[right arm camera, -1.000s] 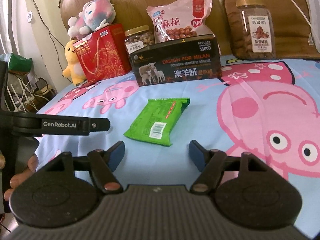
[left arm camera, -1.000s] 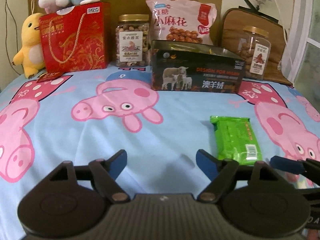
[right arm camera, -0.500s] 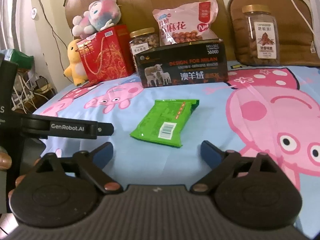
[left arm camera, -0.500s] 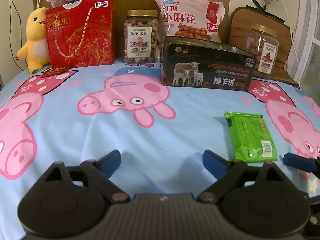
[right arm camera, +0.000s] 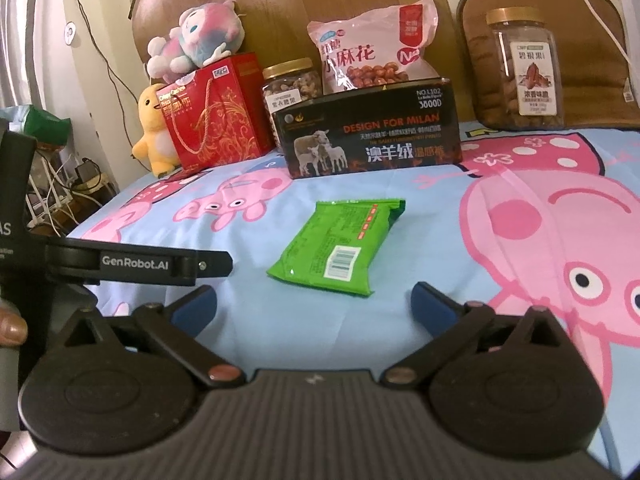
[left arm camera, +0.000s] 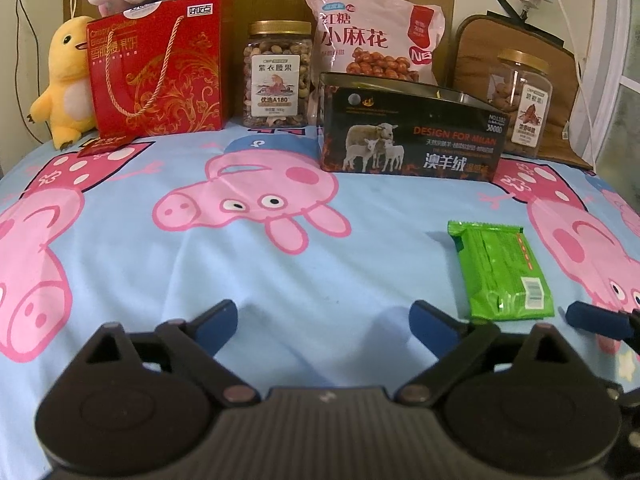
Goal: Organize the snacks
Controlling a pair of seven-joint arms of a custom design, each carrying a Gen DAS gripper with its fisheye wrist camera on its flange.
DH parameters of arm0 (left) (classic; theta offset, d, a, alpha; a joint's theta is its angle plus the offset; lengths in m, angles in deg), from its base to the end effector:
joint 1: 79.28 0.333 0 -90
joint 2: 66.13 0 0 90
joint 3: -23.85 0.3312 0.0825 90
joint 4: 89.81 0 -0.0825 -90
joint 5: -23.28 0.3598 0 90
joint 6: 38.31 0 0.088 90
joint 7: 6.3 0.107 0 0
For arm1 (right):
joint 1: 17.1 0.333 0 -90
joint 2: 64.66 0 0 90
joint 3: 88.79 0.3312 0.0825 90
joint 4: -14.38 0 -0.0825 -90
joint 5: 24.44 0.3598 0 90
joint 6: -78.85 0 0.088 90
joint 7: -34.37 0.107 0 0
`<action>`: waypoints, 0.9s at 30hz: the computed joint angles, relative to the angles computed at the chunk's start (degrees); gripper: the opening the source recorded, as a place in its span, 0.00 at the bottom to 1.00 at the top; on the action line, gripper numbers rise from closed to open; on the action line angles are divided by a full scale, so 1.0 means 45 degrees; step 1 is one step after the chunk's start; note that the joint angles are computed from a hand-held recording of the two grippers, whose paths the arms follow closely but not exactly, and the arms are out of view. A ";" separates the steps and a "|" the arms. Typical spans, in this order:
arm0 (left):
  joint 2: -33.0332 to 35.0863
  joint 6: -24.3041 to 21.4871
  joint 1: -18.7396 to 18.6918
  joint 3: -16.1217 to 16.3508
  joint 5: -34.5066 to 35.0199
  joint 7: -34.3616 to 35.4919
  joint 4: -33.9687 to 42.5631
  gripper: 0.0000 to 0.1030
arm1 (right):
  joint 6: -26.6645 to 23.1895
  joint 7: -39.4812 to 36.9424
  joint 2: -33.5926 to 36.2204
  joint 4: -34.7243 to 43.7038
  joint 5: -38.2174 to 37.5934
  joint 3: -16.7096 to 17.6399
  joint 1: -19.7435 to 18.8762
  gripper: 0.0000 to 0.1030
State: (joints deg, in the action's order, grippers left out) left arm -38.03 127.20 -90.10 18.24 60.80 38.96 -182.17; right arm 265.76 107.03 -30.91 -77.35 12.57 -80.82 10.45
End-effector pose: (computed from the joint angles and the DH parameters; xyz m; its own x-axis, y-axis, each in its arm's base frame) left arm 0.6773 -0.2225 0.4542 -0.0669 -0.9965 0.0492 -0.6685 0.0081 -0.7437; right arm 0.6316 0.3469 0.4288 0.3301 -0.8853 -0.3274 -0.5912 0.0764 -0.8029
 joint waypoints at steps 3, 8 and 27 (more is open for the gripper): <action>-0.0011 0.0010 -0.0043 0.0037 0.0056 -0.0026 -0.0023 0.95 | -0.0003 0.0022 0.0004 0.0002 -0.0006 0.0006 -0.0004 1.00; -0.0018 0.0004 -0.0026 0.0016 0.0036 0.0018 -0.0031 0.95 | -0.0046 0.0080 -0.0024 -0.0029 -0.0054 -0.0150 0.0108 1.00; -0.0015 -0.0058 -0.0071 0.0065 0.0127 -0.0050 -0.0014 0.95 | -0.0095 0.0261 -0.0088 -0.0137 -0.0274 -0.0541 0.0404 0.99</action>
